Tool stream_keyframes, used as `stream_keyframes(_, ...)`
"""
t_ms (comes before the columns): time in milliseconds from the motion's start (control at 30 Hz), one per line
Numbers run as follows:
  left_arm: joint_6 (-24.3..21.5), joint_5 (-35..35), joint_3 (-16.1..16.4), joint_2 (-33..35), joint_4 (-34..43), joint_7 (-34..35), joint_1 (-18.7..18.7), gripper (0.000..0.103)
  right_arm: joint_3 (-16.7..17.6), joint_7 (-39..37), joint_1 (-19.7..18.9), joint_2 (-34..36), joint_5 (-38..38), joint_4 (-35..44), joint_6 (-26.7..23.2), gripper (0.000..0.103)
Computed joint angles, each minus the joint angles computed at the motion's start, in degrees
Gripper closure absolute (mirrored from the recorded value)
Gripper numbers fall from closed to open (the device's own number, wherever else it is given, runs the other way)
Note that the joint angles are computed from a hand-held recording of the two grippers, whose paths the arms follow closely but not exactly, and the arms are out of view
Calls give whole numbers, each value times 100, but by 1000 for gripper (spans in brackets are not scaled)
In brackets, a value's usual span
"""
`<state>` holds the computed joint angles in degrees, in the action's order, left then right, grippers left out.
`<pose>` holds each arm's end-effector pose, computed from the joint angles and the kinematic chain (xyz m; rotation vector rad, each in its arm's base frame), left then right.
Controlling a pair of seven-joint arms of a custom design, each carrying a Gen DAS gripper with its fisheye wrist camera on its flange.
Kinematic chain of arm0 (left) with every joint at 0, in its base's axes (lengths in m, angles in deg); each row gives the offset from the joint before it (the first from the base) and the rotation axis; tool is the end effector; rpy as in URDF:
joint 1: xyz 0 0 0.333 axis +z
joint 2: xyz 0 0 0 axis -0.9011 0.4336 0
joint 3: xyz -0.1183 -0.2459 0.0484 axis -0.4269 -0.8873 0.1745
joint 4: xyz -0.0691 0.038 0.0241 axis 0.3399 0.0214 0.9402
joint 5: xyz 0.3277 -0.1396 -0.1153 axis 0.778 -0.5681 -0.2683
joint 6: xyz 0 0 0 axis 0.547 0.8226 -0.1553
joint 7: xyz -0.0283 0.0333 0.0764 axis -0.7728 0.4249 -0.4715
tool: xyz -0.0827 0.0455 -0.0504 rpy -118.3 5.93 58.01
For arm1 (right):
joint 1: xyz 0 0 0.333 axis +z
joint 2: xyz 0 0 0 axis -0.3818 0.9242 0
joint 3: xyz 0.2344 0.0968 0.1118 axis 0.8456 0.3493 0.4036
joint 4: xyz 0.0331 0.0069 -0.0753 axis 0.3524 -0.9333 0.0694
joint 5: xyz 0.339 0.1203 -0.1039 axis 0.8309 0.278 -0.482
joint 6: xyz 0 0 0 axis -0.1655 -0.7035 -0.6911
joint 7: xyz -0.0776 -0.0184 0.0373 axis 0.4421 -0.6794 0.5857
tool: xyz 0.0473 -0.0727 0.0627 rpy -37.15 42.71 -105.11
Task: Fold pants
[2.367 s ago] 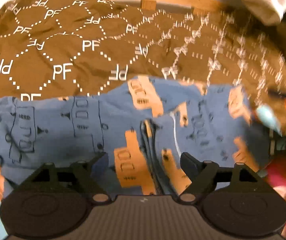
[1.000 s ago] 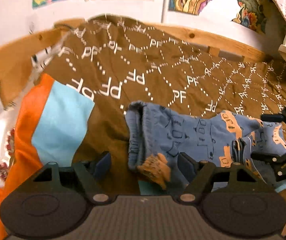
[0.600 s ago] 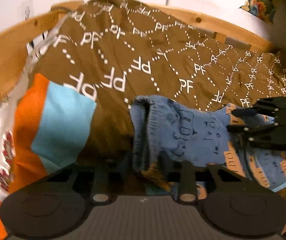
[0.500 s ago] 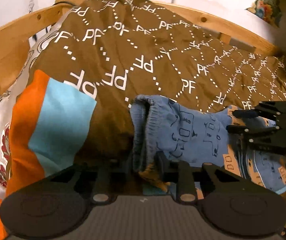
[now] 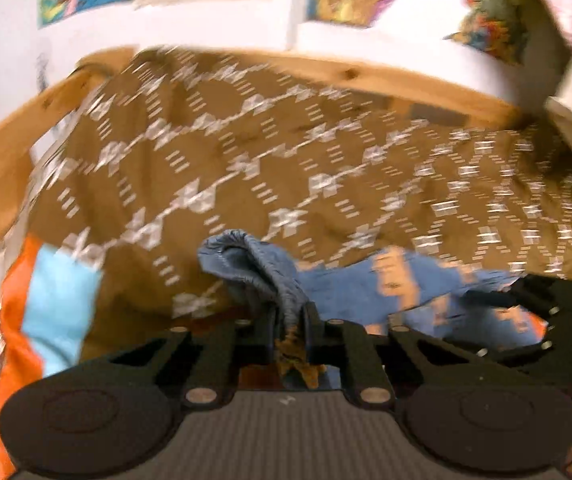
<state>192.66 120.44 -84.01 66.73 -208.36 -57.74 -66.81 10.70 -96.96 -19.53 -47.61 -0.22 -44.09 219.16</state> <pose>0.5011 -0.1397 0.5187 -2.0775 1.3662 -0.6851 0.6441 0.1092 0.4228 -2.2579 0.3543 -0.3682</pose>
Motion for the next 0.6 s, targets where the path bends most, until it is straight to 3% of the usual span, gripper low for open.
stream_keyframes(67, -34, 50, -92, 182, 324, 176, -97, 89, -83, 193, -98, -110, 52, -105, -50, 39)
stream_keyframes(233, -373, 282, -266, 1005, 1446, 631, -462, 89, -300, 446, -346, -358, 214, -277, -102, 33)
stream_keyframes(467, -450, 524, -157, 2555, 3118, 1153, -1230, 87, -562, 835, -608, -181, -110, -20, -23, 28)
stream_keyframes(500, -221, 334, -155, 2770, 3245, 1404, -1254, 77, -563, 857, -656, -87, -168, 78, -12, 28)
stream_keyframes(533, -63, 188, -147, 2923, 3320, 1598, -1287, 52, -551, 843, -703, -11, -221, 147, -5, 26)
stream_keyframes(600, 66, 490, 70, 3099, 3339, 1388, -1561, 26, -522, 860, -776, 166, -323, 288, 56, 22)
